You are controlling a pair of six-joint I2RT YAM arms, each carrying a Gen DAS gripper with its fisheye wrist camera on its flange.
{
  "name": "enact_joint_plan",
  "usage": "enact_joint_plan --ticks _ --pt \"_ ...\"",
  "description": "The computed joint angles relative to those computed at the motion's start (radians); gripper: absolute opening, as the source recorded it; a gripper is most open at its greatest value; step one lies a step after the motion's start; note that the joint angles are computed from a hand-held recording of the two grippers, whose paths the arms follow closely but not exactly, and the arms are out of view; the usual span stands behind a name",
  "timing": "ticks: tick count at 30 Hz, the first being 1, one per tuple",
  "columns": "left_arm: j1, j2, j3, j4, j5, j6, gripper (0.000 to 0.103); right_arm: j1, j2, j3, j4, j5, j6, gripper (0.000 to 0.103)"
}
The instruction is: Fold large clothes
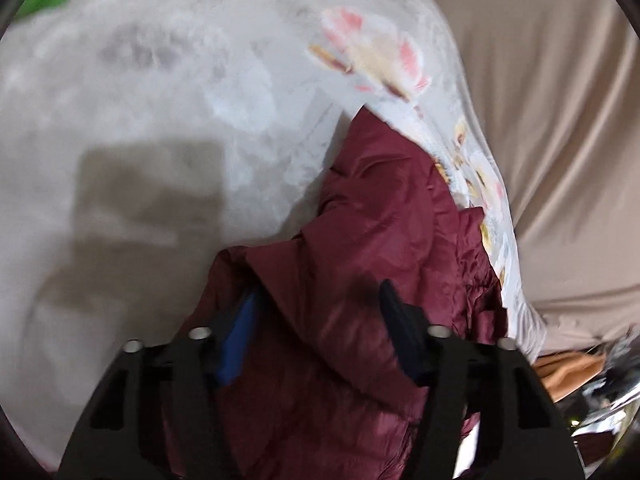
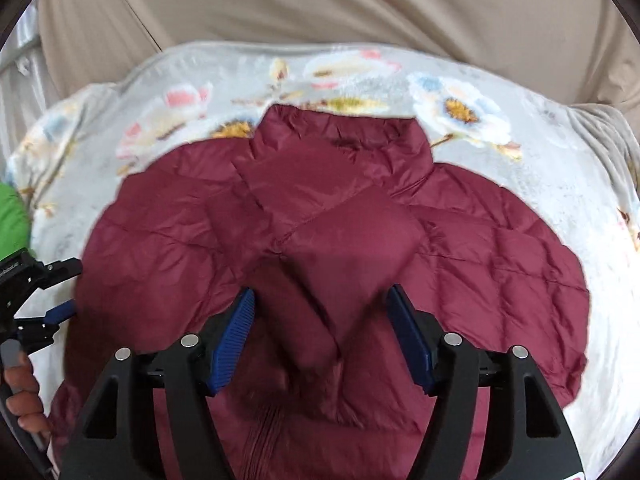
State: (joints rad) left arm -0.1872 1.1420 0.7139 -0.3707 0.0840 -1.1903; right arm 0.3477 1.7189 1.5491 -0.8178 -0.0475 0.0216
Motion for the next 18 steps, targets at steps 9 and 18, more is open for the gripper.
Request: enact_joint_plan --ticks 9,18 --pt "-0.182 0.161 0.250 -0.251 -0.343 0.150 0.002 -0.286 -0.141 -0.128 0.167 -0.390 0.281 0.004" --pt "-0.299 0.357 0.377 -0.421 -0.465 0.183 0.002 -0.382 -0.046 -0.184 0.057 -0.424 0.285 0.017"
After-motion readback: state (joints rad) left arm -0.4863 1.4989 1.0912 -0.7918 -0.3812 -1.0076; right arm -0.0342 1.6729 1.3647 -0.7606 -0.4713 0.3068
